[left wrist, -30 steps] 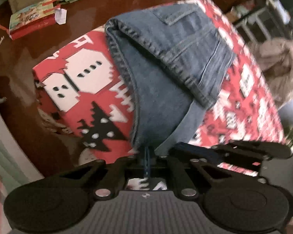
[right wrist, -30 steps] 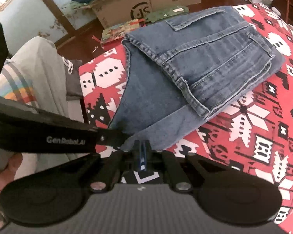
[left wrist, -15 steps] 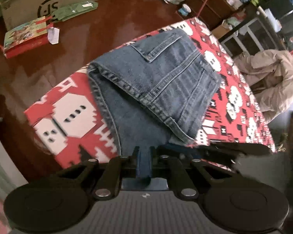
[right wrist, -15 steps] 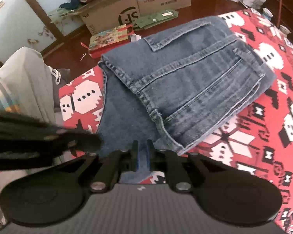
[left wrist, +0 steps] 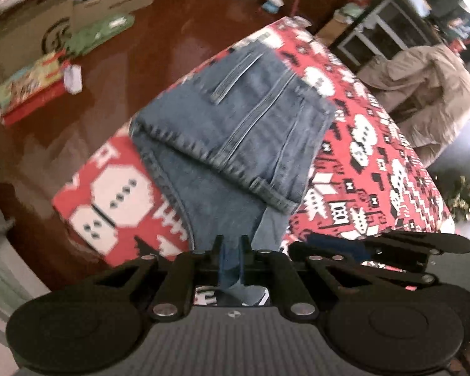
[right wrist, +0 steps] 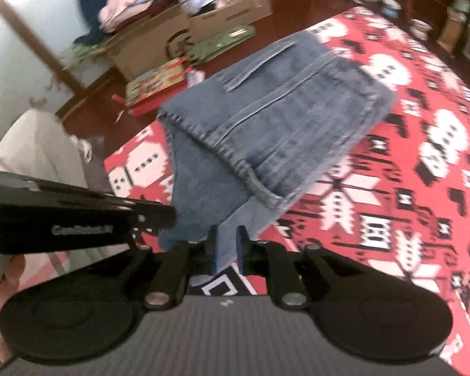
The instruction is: Fold clothes
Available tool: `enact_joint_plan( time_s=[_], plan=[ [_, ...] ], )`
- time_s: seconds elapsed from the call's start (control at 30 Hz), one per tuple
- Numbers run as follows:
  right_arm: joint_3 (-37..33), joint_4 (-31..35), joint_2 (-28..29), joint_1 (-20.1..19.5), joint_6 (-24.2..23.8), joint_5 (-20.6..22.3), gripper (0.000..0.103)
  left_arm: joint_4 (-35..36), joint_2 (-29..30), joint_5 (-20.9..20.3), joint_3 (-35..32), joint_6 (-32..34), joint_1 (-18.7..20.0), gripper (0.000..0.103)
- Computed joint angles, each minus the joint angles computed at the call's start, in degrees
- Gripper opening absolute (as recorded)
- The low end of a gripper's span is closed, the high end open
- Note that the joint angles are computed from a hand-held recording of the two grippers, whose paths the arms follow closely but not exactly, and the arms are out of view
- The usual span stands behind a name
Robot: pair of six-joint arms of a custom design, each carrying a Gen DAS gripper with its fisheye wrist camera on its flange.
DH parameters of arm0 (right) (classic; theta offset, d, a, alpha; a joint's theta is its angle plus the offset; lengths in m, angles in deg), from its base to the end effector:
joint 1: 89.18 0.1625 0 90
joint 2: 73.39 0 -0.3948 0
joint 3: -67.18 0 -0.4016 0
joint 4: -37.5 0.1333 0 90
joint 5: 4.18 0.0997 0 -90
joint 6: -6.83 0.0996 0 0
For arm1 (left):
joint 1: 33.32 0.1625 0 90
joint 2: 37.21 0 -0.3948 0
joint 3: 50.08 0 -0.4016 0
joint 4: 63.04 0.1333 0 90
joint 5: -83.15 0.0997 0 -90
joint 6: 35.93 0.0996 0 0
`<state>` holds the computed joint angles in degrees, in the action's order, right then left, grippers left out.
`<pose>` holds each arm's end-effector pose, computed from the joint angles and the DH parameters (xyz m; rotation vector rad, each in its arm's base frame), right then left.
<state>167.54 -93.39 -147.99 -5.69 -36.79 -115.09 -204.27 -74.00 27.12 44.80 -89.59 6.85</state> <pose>0.0306 -0.5944 0.3048 0.7962 -2.5800 0.1137 -0.3500 -0.5428 -0.0359 -0.0398 2.6329 -0.5338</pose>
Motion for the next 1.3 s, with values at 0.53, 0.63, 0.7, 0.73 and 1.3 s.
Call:
enact_joint_plan(
  time_s=[0.53,0.63,0.7,0.73,1.3],
  plan=[
    [2.2,-21.1,1.7,-3.4,0.2,2.7,0.088,-15.9,6.4,8.6,0.9,12.4,-0.2,0.039],
    [5.0,-26.9,0.5,-5.3,-0.3,8.1,0.100,-20.6,6.5,10.7,3.2,15.2,-0.9,0.048],
    [7.3,-30.2,-0.6,-5.9,-0.5,9.6,0.102,-24.3,6.2,11.8,5.2,16.7,-1.6,0.049],
    [9.1,-32.2,-1.7,-6.2,-1.1,10.9,0.102,-26.2,5.8,12.4,6.5,17.4,-2.3,0.050],
    [28.3,-36.4,-28.0,3.9,2.1,2.3,0.102,-8.6,-9.4,19.3,18.8,0.5,-17.7,0.091]
  ],
)
